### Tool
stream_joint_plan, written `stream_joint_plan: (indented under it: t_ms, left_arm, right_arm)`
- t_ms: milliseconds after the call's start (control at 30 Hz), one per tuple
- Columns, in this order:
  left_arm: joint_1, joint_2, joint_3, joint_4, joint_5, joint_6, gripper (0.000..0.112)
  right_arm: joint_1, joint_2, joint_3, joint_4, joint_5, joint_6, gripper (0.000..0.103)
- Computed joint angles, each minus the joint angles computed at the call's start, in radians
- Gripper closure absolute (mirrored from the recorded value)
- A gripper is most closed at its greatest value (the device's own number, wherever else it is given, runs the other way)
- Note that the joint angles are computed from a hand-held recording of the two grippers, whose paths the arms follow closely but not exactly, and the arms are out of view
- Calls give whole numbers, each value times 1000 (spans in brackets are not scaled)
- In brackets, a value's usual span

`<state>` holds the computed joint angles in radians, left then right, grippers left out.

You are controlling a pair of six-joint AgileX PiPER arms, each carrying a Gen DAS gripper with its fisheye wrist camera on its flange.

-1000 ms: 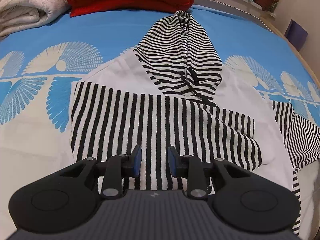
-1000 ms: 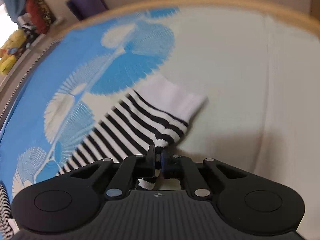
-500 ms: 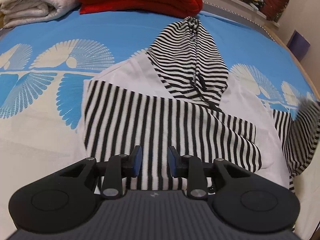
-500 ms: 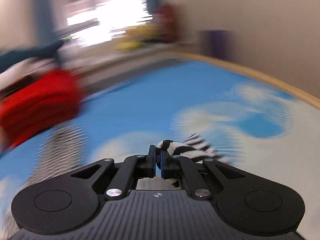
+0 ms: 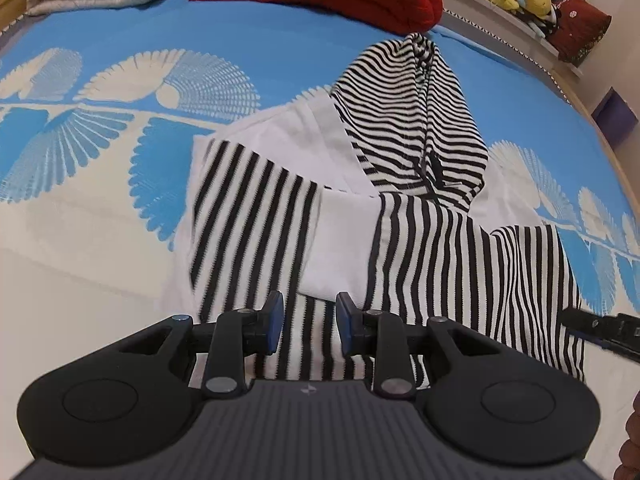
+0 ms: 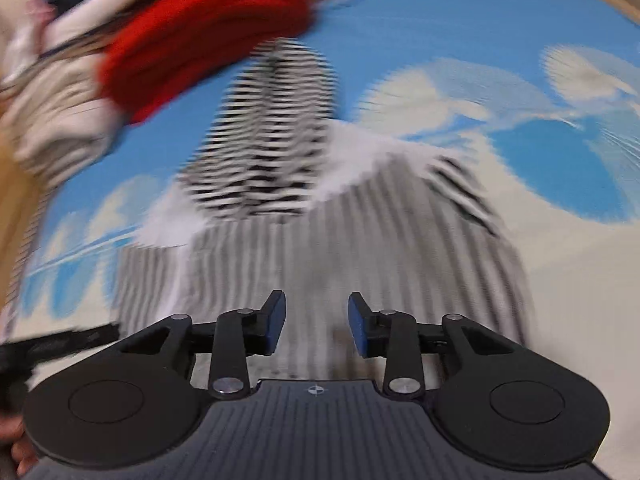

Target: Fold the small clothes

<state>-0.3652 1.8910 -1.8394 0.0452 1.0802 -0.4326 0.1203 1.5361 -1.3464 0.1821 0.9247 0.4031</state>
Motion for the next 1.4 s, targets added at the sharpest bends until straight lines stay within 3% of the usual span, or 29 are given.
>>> stream_joint_plan:
  t_ms: [267,367,467,833,1100,1167,1200,1233,1400]
  left_arm:
    - [57,72,16,-131,-81,-111,81]
    - [66,111,-19,-159,-76,-158,81]
    - [71,143,-41,-189,-74,-177,74]
    - [74,154,-34,-189,-90,-237,73]
    - [33,175,-73,-87,-62,-336,73]
    - [21,175,-69,-63,-73,-348,74]
    - [16,175,-70,-50,-75,-350,84]
    - [11,171,-67,-34,-82,-352,101]
    - [-53,125,-62,127,-93,-371,103]
  right_arm:
    - [-15,5,1,17,39,104,61]
    - [5,43,-44,-20,31,124,60]
    - [-1,54,-75,-32,44,109,60]
    - [-57,69,-90,-28,57,124,59]
    - [-63,58,-63,-52,50,177,59]
    - [-58,59,-65,-58,49,177,59]
    - [-56,61,-65,-61,50,178,59]
    - [-52,64,-70,-65,54,183,59]
    - [-36,81,-96,-83,62,211,59]
